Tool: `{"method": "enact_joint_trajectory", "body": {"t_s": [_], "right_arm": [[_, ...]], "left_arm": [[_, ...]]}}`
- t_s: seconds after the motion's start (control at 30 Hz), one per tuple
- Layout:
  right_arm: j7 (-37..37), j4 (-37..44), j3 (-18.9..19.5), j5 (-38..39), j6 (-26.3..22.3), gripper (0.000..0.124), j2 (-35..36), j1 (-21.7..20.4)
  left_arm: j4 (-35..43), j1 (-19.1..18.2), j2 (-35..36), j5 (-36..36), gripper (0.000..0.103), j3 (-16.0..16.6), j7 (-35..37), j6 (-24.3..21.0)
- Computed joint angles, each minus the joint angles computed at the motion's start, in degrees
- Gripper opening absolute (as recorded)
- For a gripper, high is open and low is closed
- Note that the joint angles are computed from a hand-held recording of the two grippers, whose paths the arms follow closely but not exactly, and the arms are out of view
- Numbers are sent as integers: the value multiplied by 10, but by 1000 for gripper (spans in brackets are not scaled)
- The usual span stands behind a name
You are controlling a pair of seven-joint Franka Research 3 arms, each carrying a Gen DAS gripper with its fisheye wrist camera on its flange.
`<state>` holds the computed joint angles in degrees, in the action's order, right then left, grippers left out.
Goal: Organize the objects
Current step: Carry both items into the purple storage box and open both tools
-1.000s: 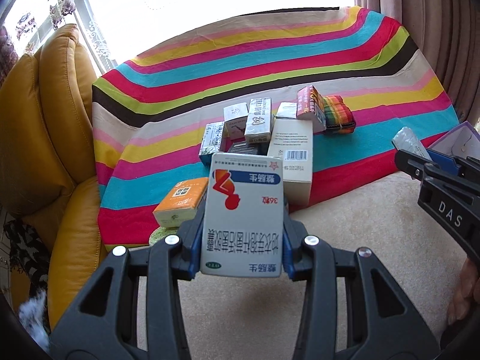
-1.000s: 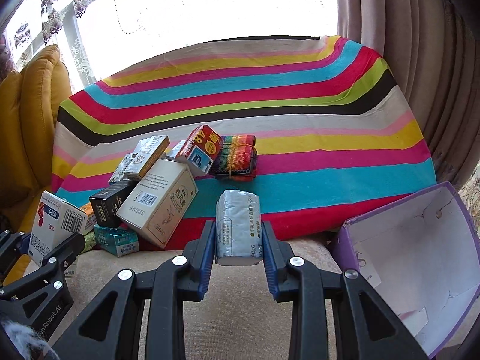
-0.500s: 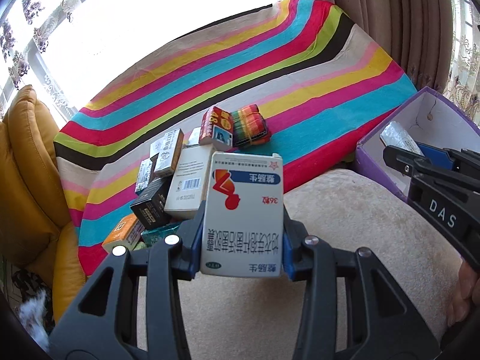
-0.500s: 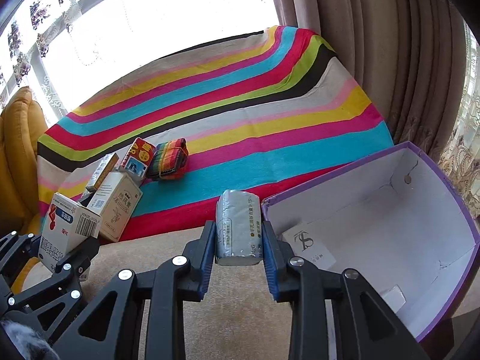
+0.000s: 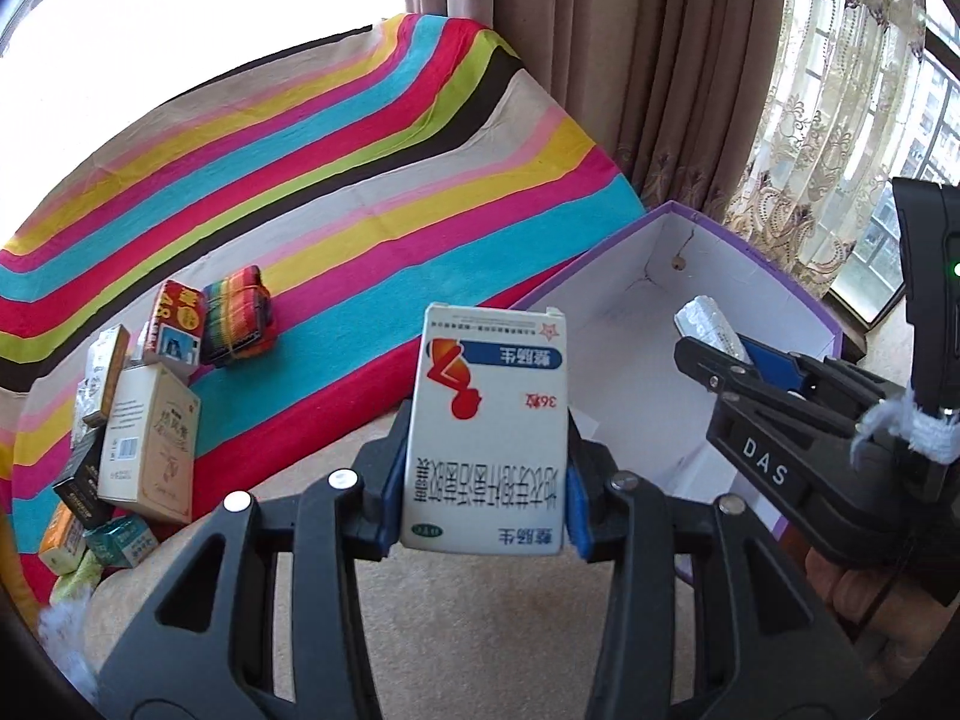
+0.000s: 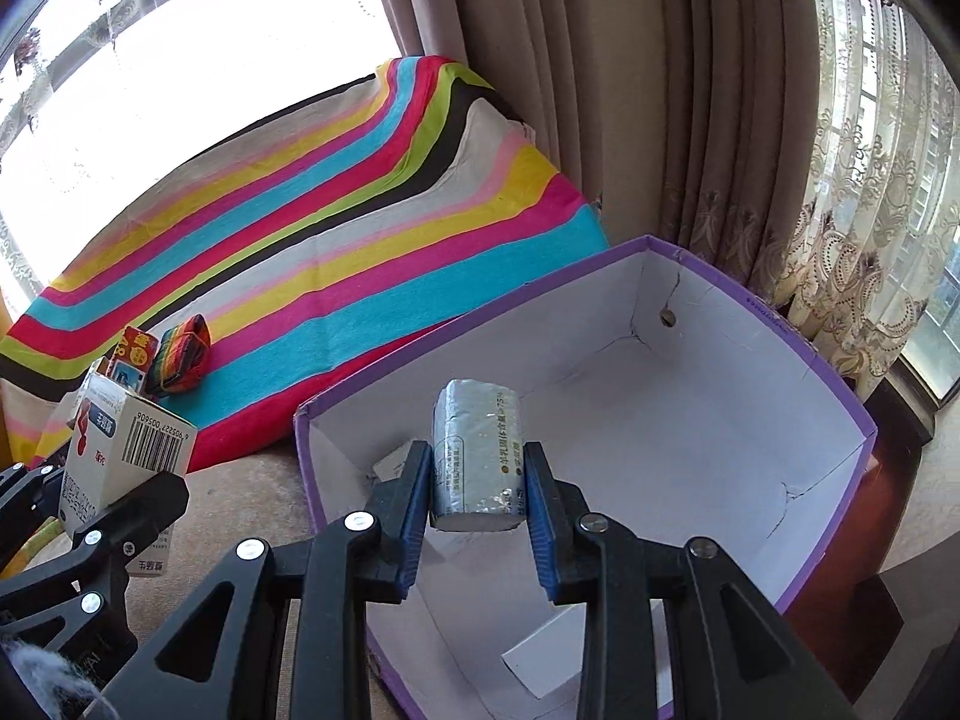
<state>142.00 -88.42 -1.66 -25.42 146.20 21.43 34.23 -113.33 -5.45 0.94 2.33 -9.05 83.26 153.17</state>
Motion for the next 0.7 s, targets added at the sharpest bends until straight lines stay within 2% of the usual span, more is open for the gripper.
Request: {"method": "enact_joint_trajectory", "body": {"t_s": [0.07,0.17,0.23,0.27,0.3,0.33,0.4,0.6,0.63,0.7], "right_arm": [[14,-9,-7,-11,-1,32,-7,2],[29,-14,-10,-24,-10,32,-12,1],[38,-13,-9,-28,-22,37,-13,-1],[42,-13,-8,-30,-24,41,-13,-2],[49,-13,-10,-40,-29,53,-14,0],[57,-11,-12,-54,-37,65,-15,4],[65,-1,-12,-78,-55,77,-13,10],[63,28,-3,-116,-76,90,-5,20],[64,35,-3,-125,-80,93,-2,24],[63,41,-3,-145,-76,100,1,33]], "left_arm": [[8,0,10,-64,46,-5,53,16],[31,6,25,-177,49,-14,141,0],[32,9,24,-211,74,-17,166,-3],[24,9,18,-218,79,-16,169,7],[17,9,12,-218,82,-15,169,17],[11,9,6,-222,83,-13,171,23],[1,9,-5,-226,84,-7,174,32],[-46,18,-46,-138,87,15,57,82],[-58,15,-55,-151,91,22,71,93],[-73,9,-71,-188,93,40,110,85]]}}
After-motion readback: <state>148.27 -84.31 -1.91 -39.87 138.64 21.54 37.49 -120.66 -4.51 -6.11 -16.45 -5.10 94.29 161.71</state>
